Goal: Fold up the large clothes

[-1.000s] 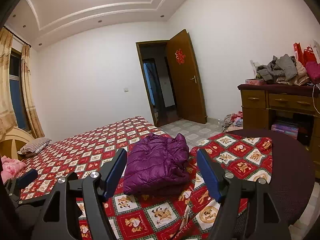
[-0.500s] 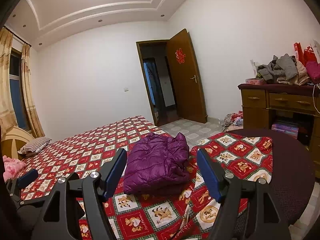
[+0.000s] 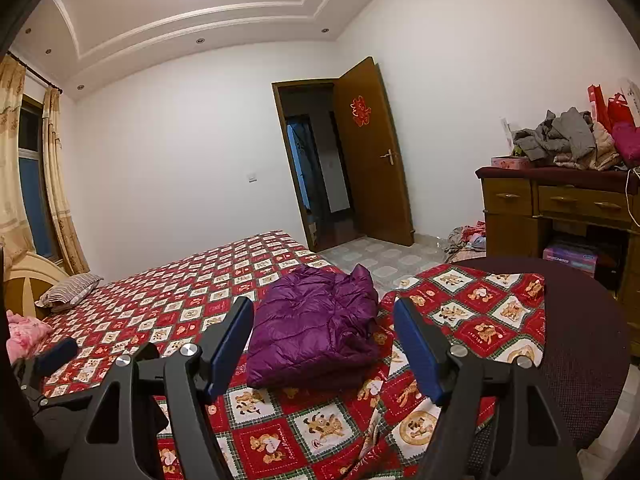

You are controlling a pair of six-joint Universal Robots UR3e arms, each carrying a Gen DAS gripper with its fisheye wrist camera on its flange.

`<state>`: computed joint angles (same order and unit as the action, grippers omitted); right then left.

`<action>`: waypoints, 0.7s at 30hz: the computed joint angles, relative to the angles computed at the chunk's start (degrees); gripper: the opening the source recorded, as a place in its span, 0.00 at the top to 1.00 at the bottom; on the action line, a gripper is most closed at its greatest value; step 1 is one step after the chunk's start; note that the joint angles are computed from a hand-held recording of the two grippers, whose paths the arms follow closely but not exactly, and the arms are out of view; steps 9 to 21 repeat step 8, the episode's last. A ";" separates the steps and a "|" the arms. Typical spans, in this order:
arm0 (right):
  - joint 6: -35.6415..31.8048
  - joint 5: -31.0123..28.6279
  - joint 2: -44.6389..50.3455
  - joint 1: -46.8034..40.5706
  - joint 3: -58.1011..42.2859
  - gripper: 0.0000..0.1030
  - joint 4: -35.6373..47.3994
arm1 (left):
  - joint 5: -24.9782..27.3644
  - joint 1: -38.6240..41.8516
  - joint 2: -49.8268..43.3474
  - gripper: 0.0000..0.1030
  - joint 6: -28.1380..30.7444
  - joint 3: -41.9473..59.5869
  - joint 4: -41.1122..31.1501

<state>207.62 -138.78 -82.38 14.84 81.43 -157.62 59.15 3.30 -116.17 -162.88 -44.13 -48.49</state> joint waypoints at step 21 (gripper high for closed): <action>-0.03 0.28 -0.02 -0.04 0.12 0.29 0.17 | 1.86 -1.04 -0.29 0.00 1.06 0.27 0.32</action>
